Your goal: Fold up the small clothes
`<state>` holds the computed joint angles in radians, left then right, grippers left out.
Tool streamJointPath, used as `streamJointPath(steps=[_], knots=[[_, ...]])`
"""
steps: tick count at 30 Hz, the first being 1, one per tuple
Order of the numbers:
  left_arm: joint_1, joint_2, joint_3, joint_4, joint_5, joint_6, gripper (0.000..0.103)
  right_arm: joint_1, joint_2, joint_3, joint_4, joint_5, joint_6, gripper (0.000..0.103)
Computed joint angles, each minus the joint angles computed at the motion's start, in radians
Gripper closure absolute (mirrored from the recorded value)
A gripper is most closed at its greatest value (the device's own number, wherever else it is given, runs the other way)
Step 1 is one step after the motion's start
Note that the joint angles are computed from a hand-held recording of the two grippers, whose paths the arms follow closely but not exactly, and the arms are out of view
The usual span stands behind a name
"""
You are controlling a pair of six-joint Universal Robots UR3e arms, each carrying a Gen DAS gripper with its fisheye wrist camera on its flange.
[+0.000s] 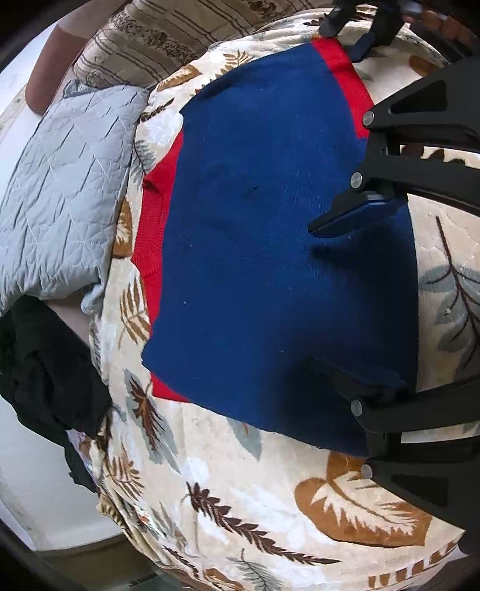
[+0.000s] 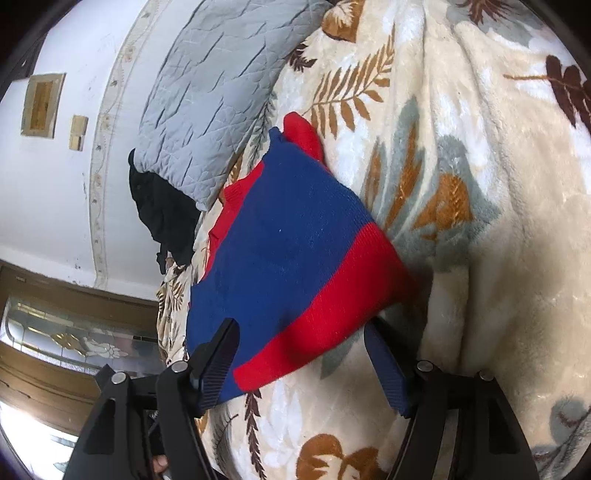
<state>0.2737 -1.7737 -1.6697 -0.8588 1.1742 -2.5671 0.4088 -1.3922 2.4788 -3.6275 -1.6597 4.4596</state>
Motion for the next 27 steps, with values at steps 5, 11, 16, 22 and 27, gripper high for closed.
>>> streamJointPath(steps=[5,11,16,22,27], knots=[[0.001,0.004,0.003,-0.013,-0.001,-0.023,0.038,0.036,0.029,0.019,-0.065,-0.037,-0.005,0.029],[-0.047,-0.057,0.045,-0.027,0.079,-0.047,0.038,0.030,0.031,0.028,-0.082,-0.025,-0.019,0.029],[-0.065,-0.054,0.014,0.025,0.102,-0.044,0.035,0.039,0.051,0.033,-0.118,-0.025,-0.028,0.029],[-0.071,-0.056,0.002,0.046,0.109,-0.033,0.032,0.037,0.053,0.034,-0.120,-0.021,-0.027,0.029],[-0.081,-0.075,0.007,0.067,0.115,-0.030,0.030,0.032,0.055,0.039,-0.133,-0.016,-0.029,0.029]])
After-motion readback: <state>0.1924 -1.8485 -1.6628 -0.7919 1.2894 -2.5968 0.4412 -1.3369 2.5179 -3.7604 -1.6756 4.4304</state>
